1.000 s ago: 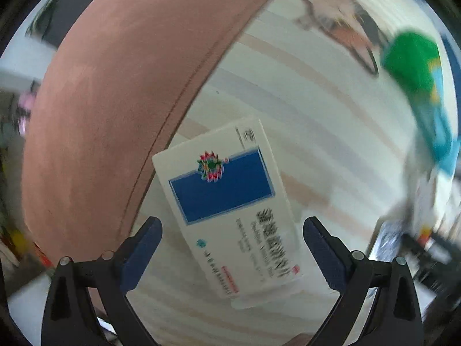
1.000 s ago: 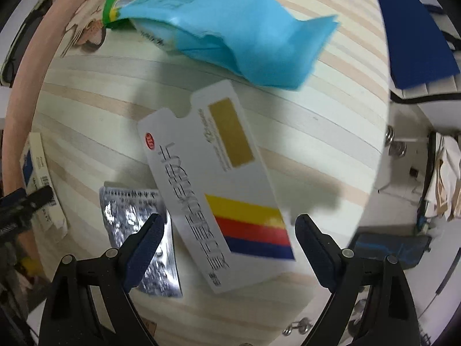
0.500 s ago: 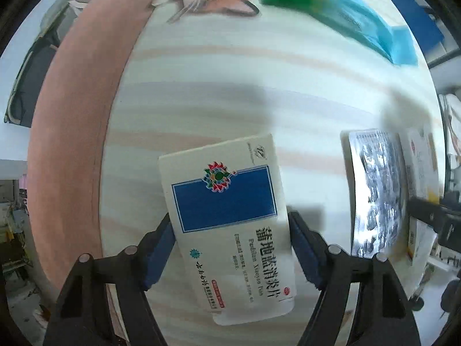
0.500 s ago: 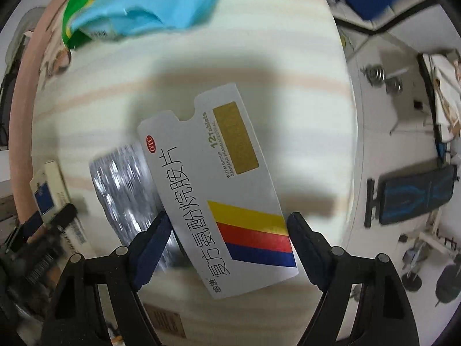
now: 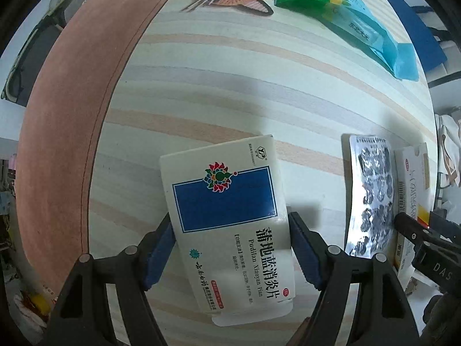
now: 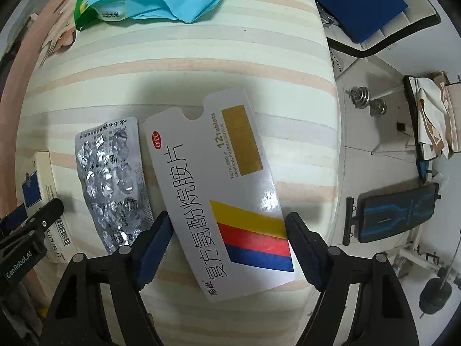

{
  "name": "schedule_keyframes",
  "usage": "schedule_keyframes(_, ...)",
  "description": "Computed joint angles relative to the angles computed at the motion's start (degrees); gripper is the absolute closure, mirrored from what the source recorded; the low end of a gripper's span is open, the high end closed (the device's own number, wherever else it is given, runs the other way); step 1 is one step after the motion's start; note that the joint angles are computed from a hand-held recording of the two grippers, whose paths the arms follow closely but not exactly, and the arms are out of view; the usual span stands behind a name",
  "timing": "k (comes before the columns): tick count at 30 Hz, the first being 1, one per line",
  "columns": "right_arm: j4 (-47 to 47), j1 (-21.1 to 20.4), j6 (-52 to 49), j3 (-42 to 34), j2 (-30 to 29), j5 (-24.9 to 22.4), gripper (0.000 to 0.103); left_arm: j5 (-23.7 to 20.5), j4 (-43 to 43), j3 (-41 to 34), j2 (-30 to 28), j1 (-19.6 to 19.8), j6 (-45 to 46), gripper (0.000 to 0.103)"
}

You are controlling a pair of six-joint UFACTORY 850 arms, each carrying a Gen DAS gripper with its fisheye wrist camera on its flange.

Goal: Collect trash
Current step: 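Lift both held medicine boxes and carry them down over the trash bin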

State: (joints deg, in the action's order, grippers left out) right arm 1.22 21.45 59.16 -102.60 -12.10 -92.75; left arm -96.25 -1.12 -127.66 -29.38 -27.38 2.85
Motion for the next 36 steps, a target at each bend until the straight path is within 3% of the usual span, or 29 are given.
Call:
schedule_keyframes(5,-0.5,1.0,1.8,-1.9,0.3,0.7,0.023,-1.7,-0.3,-8.9,-5.3,-2.5,-0.8,0.029)
schedule_keyframes(11,-1.8,3.7,5.7,-6.0,-0.1,1.6,0.023,0.7,-0.1,-7.0,-0.5,-3.5,2.3,0.029)
schedule_keyframes(17,-4.8,10.6,14.0,-13.7,-2.4,0.4,0.024,1.3,-2.8,-6.6,3.4,-0.1,6.3,0.029)
schedule_keyframes(19,-6.2,13.6,17.2,-16.2,-3.4,-0.1,0.024,2.3,-4.6,-4.2,5.6,1.8,7.7,0.029)
schedule_keyframes(22,-8.4,18.7,22.4,-19.3,-5.4,-0.4,0.024,5.4,-6.8,5.7,12.3,5.3,11.5,0.029)
schedule_keyframes(27,-11.8,27.3,32.4,-24.4,-10.9,-0.8,0.024,8.2,-9.7,19.4,20.8,13.7,18.9,0.029)
schedule_keyframes(31,-12.0,28.8,35.5,-26.3,-16.1,-3.8,0.024,10.4,-8.4,26.9,23.3,16.8,23.1,0.029)
schedule_keyframes(35,-7.1,26.8,35.6,-23.3,-17.0,-2.6,0.024,10.6,-8.5,26.2,20.9,16.9,23.4,0.029)
schedule_keyframes(36,-6.6,26.5,34.6,-24.1,-17.6,-2.9,0.019,10.7,-8.6,25.7,20.1,16.5,23.1,0.029)
